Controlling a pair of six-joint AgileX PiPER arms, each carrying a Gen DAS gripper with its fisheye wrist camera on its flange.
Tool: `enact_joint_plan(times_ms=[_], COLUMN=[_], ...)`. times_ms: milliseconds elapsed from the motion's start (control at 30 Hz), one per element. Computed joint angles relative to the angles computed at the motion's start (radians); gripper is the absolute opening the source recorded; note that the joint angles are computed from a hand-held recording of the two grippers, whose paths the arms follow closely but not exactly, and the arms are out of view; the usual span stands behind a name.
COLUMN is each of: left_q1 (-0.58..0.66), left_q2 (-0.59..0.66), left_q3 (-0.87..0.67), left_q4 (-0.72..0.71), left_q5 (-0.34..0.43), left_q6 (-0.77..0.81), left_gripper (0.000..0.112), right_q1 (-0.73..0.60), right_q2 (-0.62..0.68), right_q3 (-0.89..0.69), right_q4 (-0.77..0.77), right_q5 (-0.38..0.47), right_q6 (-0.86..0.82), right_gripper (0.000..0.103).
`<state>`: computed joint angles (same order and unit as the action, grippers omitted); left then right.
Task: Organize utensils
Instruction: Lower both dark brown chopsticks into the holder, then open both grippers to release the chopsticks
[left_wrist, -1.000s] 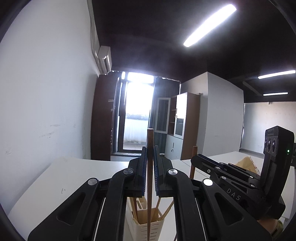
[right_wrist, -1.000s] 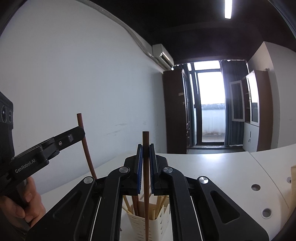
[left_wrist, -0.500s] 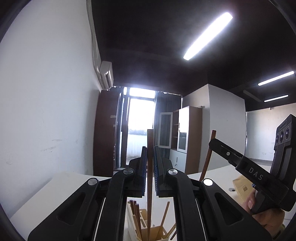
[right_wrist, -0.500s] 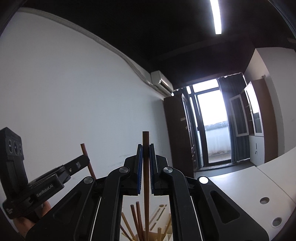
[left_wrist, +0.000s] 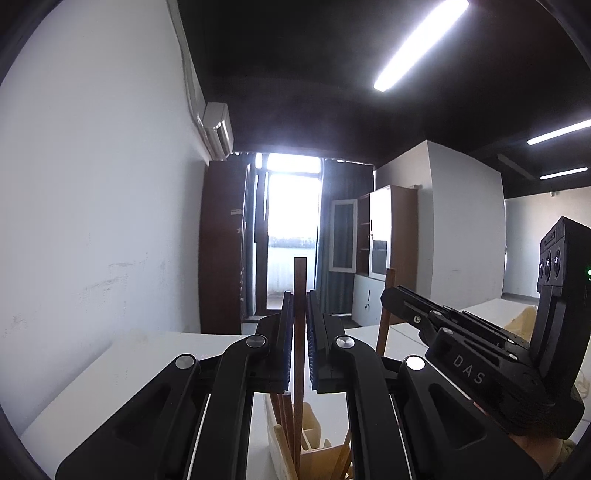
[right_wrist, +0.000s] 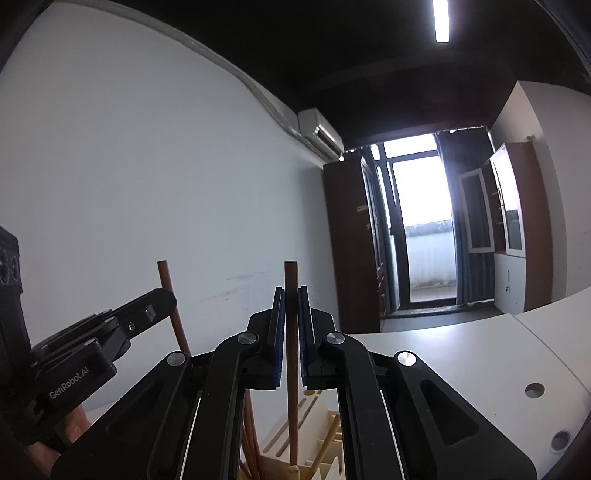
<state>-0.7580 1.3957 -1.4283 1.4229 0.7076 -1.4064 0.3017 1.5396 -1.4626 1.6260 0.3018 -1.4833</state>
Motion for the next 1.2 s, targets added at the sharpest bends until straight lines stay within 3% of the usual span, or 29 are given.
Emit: enact_joint_plan(times_ms=[567, 1200], left_q1=[0.099, 0.128], left_q2=[0.025, -0.001], left_q3=[-0.003, 0.047], left_q4=[-0.323, -0.441], left_q5=[-0.110, -0.130], left_q6=[0.237, 0.335], left_gripper=[0.007, 0.007], right_q1=[0.031, 0.035], right_q2=[-0.018, -0.039], right_q3=[0.031, 0.062], right_q4=[-0.478, -0.734], right_q5=[-0.002, 0.021], right_q6=[0.389, 0.628], right_gripper=[0.008, 0.008])
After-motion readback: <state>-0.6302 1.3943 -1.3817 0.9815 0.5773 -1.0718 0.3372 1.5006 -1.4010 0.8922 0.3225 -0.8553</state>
